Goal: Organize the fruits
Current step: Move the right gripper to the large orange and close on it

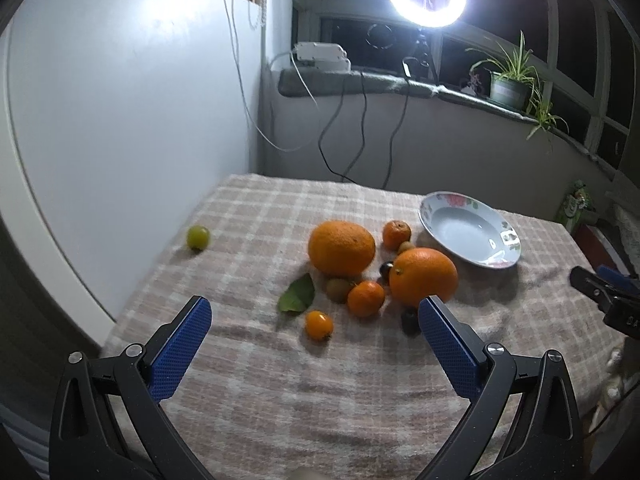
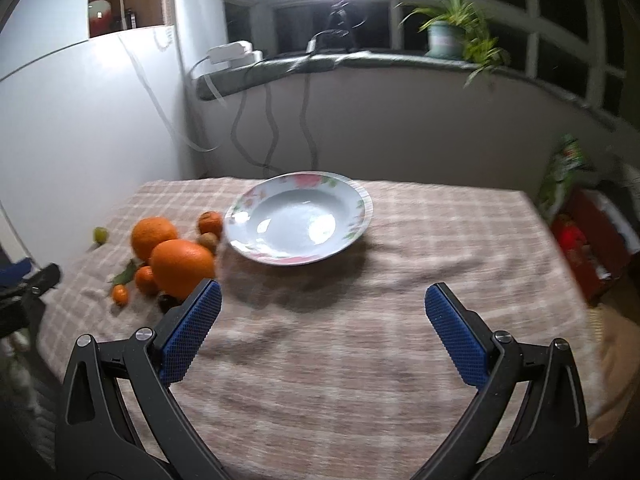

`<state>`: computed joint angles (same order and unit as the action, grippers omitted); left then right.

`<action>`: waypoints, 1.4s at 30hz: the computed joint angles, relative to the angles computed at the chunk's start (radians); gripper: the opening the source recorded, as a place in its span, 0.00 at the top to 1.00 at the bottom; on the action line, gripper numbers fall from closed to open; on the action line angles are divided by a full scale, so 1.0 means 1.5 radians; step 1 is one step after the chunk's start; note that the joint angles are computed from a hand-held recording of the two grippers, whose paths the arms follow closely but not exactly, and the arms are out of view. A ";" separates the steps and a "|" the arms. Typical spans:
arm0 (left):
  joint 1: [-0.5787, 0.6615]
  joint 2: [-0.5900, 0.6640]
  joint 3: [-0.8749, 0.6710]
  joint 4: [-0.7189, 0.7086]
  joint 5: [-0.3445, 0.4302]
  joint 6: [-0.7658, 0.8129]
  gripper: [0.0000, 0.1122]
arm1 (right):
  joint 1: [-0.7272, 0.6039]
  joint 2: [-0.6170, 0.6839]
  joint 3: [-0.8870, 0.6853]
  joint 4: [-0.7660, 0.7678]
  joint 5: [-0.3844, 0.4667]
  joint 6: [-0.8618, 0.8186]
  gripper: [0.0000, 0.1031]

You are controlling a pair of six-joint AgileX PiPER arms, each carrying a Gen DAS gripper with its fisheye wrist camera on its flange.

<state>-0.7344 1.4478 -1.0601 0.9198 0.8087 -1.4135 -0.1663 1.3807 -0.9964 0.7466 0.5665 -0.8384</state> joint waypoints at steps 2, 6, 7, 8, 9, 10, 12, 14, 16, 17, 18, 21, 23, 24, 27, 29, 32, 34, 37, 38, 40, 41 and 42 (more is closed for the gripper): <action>0.019 0.002 0.005 -0.024 -0.035 0.019 0.12 | 0.000 0.024 -0.013 0.031 0.031 -0.030 0.00; 0.044 0.012 0.011 -0.056 -0.092 0.047 0.16 | 0.010 0.071 -0.042 0.061 0.080 -0.055 0.00; 0.052 0.014 0.012 -0.069 -0.109 0.060 0.17 | 0.011 0.086 -0.053 0.072 0.099 -0.062 0.00; 0.060 0.018 0.010 -0.086 -0.127 0.075 0.18 | 0.011 0.097 -0.060 0.081 0.113 -0.066 0.00; 0.071 0.022 0.008 -0.113 -0.149 0.101 0.20 | 0.010 0.110 -0.072 0.088 0.132 -0.067 0.00; 0.080 0.026 0.007 -0.136 -0.168 0.125 0.21 | 0.008 0.129 -0.087 0.100 0.158 -0.068 0.00; 0.092 0.037 -0.001 -0.175 -0.196 0.173 0.28 | 0.010 0.155 -0.105 0.115 0.183 -0.070 0.01; 0.100 0.053 -0.012 -0.208 -0.216 0.215 0.29 | 0.012 0.174 -0.123 0.122 0.207 -0.070 0.03; 0.111 0.068 -0.024 -0.259 -0.241 0.274 0.30 | 0.019 0.199 -0.144 0.128 0.224 -0.067 0.03; 0.116 0.076 -0.030 -0.287 -0.251 0.308 0.32 | 0.022 0.217 -0.160 0.130 0.238 -0.060 0.03; 0.119 0.085 -0.039 -0.308 -0.254 0.333 0.34 | 0.025 0.230 -0.173 0.131 0.249 -0.050 0.03; 0.128 0.111 -0.065 -0.361 -0.263 0.406 0.36 | 0.035 0.272 -0.214 0.131 0.274 -0.022 0.03; 0.139 0.128 -0.081 -0.414 -0.265 0.463 0.37 | 0.045 0.304 -0.245 0.133 0.289 -0.007 0.04; 0.146 0.134 -0.087 -0.449 -0.269 0.501 0.38 | 0.049 0.317 -0.258 0.134 0.299 0.003 0.05; 0.159 0.150 -0.103 -0.522 -0.271 0.580 0.42 | 0.054 0.362 -0.301 0.148 0.339 0.034 0.08; 0.164 0.161 -0.113 -0.561 -0.273 0.623 0.42 | 0.056 0.389 -0.328 0.161 0.363 0.053 0.09; 0.166 0.176 -0.129 -0.586 -0.269 0.655 0.42 | 0.065 0.414 -0.354 0.167 0.373 0.074 0.09; 0.169 0.187 -0.139 -0.605 -0.265 0.674 0.42 | 0.075 0.429 -0.374 0.161 0.375 0.087 0.09; 0.169 0.198 -0.150 -0.612 -0.264 0.686 0.42 | 0.086 0.448 -0.397 0.161 0.382 0.103 0.09; 0.170 0.202 -0.155 -0.612 -0.262 0.688 0.42 | 0.090 0.454 -0.404 0.160 0.383 0.108 0.09; 0.170 0.211 -0.165 -0.609 -0.258 0.689 0.42 | 0.094 0.462 -0.414 0.162 0.386 0.115 0.09; 0.171 0.215 -0.169 -0.609 -0.257 0.691 0.42 | 0.095 0.463 -0.412 0.163 0.387 0.116 0.12; 0.172 0.220 -0.174 -0.613 -0.255 0.697 0.42 | 0.099 0.468 -0.418 0.161 0.387 0.121 0.14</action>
<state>-0.4765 1.7779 -1.3210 0.0003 0.4263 -0.3686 -0.0184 2.0822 -1.6228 0.9883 1.1471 -0.6569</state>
